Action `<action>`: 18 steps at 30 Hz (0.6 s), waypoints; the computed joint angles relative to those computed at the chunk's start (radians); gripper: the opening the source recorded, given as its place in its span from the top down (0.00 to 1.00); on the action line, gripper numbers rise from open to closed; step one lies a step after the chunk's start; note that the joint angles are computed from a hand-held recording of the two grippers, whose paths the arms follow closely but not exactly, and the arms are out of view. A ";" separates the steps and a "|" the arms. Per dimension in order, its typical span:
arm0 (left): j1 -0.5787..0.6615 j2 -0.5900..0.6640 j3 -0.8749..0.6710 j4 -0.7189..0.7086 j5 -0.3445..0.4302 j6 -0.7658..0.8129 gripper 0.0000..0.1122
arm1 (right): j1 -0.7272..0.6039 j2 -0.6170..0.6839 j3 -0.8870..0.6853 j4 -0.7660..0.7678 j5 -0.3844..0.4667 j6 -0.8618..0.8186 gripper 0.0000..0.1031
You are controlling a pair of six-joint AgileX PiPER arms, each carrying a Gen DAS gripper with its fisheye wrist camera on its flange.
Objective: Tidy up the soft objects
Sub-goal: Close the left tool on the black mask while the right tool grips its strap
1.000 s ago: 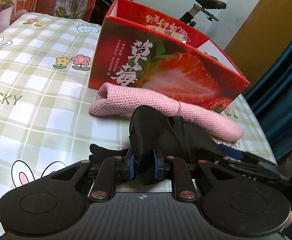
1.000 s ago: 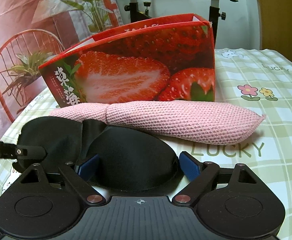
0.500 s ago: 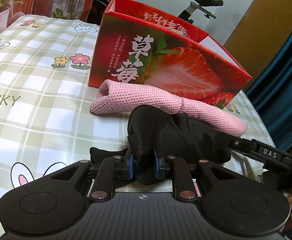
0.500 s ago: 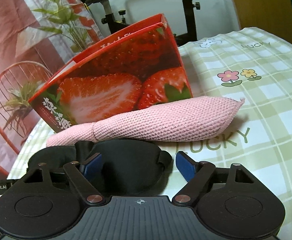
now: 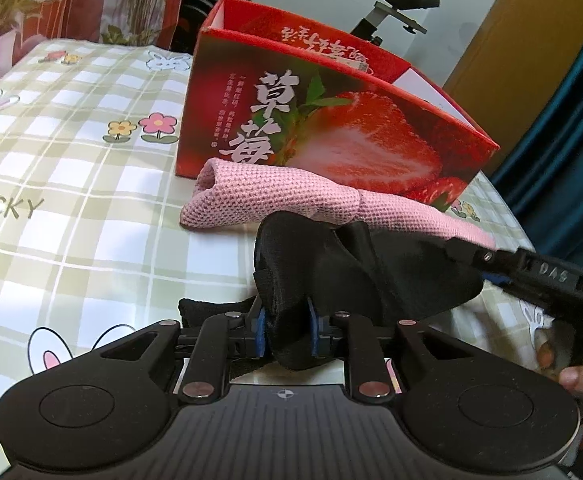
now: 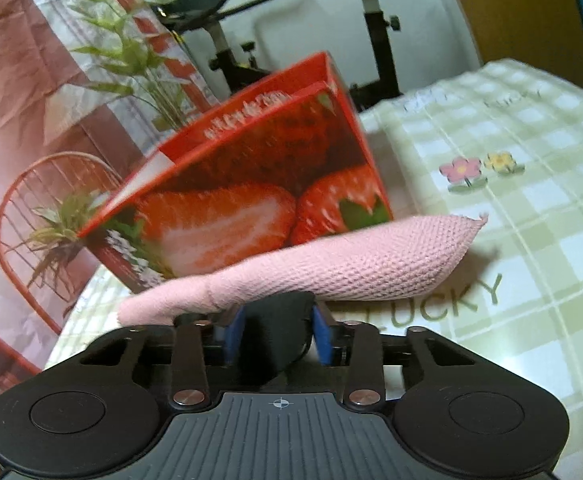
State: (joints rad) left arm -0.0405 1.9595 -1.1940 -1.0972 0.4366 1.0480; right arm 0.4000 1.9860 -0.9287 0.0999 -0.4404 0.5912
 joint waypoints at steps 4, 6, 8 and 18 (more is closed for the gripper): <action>-0.014 -0.043 0.033 0.019 -0.021 0.005 0.85 | 0.021 -0.058 0.033 -0.023 0.005 -0.016 0.78; -0.022 -0.056 0.037 0.055 -0.029 -0.010 0.85 | 0.040 -0.087 0.037 -0.011 0.026 -0.056 0.81; -0.027 -0.048 0.014 0.139 -0.017 -0.085 0.85 | 0.063 -0.109 0.024 0.052 0.068 -0.160 0.83; -0.008 -0.020 -0.069 0.208 0.061 -0.177 0.85 | 0.098 -0.152 -0.065 0.335 0.224 -0.588 0.88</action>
State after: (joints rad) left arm -0.0487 1.9393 -1.2632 -0.8889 0.4972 0.8711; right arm 0.4984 1.8336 -0.9936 0.4345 -0.2167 0.0033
